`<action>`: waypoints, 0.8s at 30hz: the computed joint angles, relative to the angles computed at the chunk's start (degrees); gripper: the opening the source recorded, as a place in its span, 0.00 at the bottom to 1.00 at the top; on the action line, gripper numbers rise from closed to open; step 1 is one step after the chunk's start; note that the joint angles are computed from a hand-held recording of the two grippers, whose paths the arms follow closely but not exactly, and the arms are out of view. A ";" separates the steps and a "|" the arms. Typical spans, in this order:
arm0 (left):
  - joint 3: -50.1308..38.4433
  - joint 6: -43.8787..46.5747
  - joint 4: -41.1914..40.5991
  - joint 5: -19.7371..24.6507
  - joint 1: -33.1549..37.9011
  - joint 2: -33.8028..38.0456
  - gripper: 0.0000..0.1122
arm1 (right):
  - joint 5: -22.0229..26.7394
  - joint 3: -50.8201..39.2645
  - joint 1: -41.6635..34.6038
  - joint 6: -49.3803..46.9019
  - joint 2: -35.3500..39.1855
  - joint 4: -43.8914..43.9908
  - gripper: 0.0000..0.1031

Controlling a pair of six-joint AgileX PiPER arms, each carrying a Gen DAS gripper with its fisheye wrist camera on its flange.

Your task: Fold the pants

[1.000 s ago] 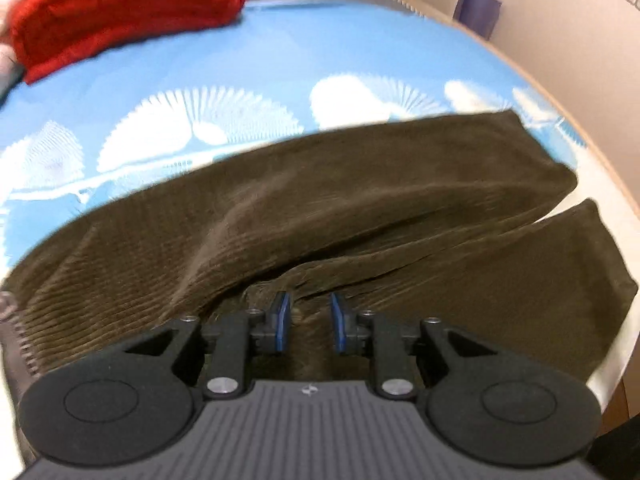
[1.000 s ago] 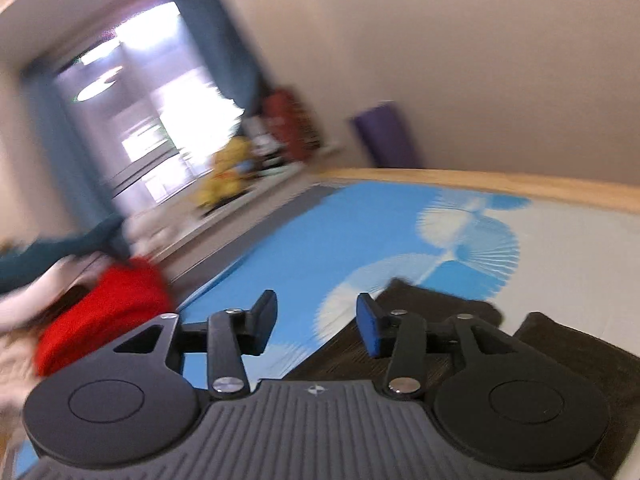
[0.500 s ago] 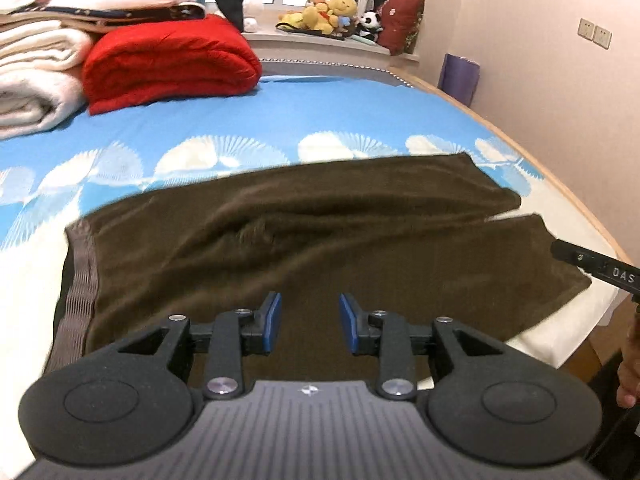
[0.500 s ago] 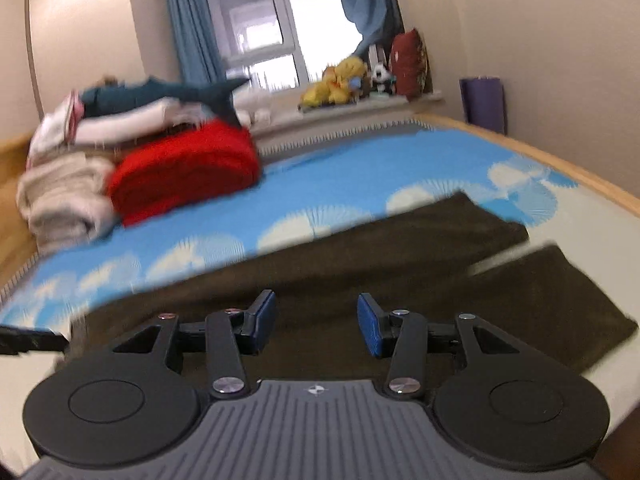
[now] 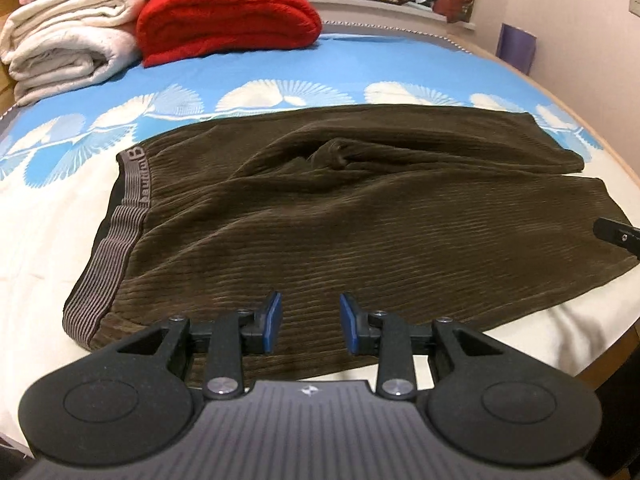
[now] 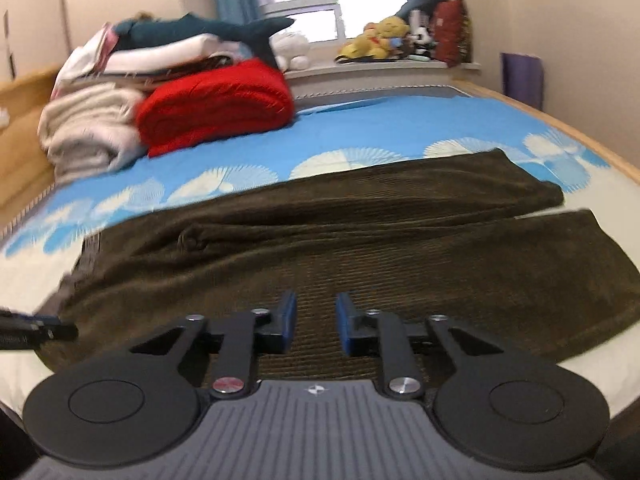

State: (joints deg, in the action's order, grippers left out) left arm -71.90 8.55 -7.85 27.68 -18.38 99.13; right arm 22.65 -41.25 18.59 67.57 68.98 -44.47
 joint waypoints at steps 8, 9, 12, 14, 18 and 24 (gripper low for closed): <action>2.67 10.34 -7.69 0.13 4.07 -2.07 0.30 | -0.56 -2.44 1.01 -7.21 4.99 7.96 0.20; 2.84 10.66 -8.09 0.42 4.54 -2.13 0.30 | -0.88 -2.77 0.88 -8.98 5.63 10.31 0.20; 2.82 11.81 -10.20 1.91 6.64 -1.72 0.30 | -1.28 -4.14 -0.24 -15.72 7.72 18.89 0.21; 2.42 13.75 -12.20 3.77 8.01 -0.94 0.30 | -1.35 -4.95 -1.85 -24.89 9.52 29.59 0.24; 0.25 14.13 -11.39 8.08 8.29 1.71 0.30 | 0.25 -6.13 -2.56 -32.73 12.98 36.94 0.28; -6.38 12.18 -16.48 17.10 9.59 7.99 0.33 | 2.31 -7.47 -7.41 -43.47 17.45 53.59 0.39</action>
